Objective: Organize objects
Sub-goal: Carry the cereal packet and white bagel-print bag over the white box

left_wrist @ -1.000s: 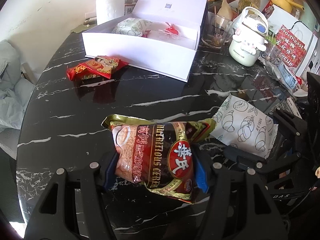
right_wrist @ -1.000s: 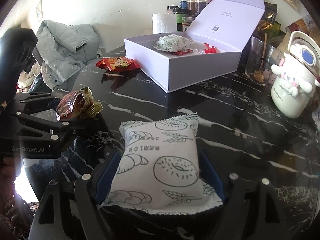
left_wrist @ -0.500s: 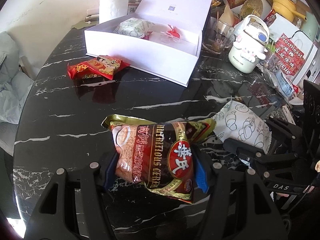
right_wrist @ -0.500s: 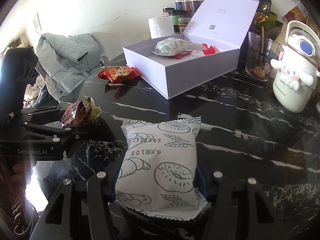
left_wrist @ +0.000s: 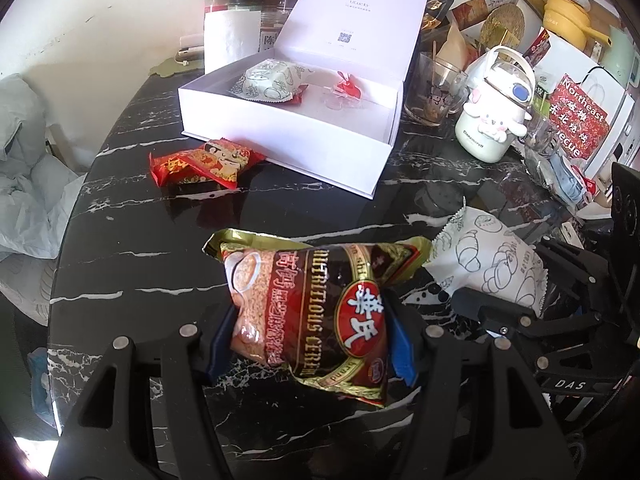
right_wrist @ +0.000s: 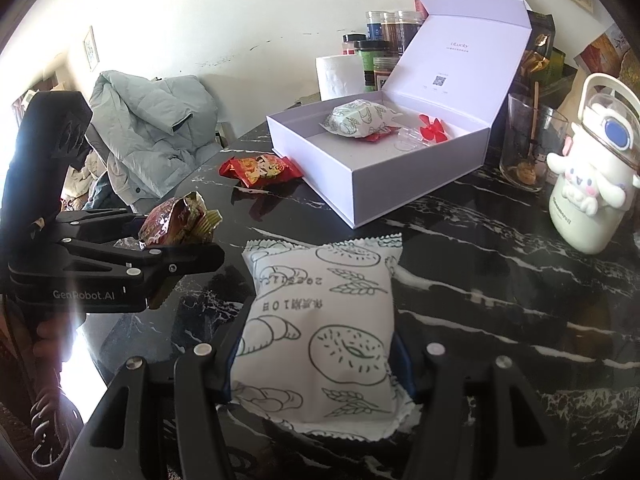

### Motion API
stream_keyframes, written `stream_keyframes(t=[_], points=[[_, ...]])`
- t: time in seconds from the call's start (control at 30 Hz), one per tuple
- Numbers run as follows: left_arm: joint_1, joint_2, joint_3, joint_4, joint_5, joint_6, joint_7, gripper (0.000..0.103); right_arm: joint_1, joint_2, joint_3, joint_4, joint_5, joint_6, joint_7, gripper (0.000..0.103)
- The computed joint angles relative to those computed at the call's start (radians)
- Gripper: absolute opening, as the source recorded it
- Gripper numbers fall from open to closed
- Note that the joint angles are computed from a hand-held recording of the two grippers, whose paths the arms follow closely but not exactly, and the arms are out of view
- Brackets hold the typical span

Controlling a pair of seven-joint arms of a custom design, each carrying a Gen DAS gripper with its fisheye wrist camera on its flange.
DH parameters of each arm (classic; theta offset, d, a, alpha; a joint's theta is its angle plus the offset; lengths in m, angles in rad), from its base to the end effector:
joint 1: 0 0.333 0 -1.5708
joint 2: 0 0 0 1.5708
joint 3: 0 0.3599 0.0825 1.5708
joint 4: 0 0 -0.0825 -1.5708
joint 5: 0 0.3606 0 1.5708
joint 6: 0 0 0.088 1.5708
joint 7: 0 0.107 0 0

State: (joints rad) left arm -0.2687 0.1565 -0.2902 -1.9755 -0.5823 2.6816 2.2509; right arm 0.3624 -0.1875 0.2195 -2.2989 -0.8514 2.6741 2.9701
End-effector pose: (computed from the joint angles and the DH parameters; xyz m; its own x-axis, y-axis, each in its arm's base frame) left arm 0.5347 -0.3025 0.5069 -0.7237 -0.6729 0.1531 -0.6039 0.5101 -0.6125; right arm 0.3957 0.2951 0.5314 -0.0878 -0.9884 -0.1241 -0.6973 0.1499 -0.7009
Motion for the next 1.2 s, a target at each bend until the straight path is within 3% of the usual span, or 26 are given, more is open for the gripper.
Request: stream_keyframes(t=[0.7,1.2], points=[[-0.019,-0.021,-0.008,0.088,-0.003,0.035,0.05,0.062,-0.024,-0.046,0.0,0.084,0.0,-0.051,-0.134,0.059],[-0.033,0.04,-0.006,0.243,0.088,0.014,-0.017,0.062,-0.068,-0.042,-0.005,0.172,-0.046,-0.068,-0.186,0.059]])
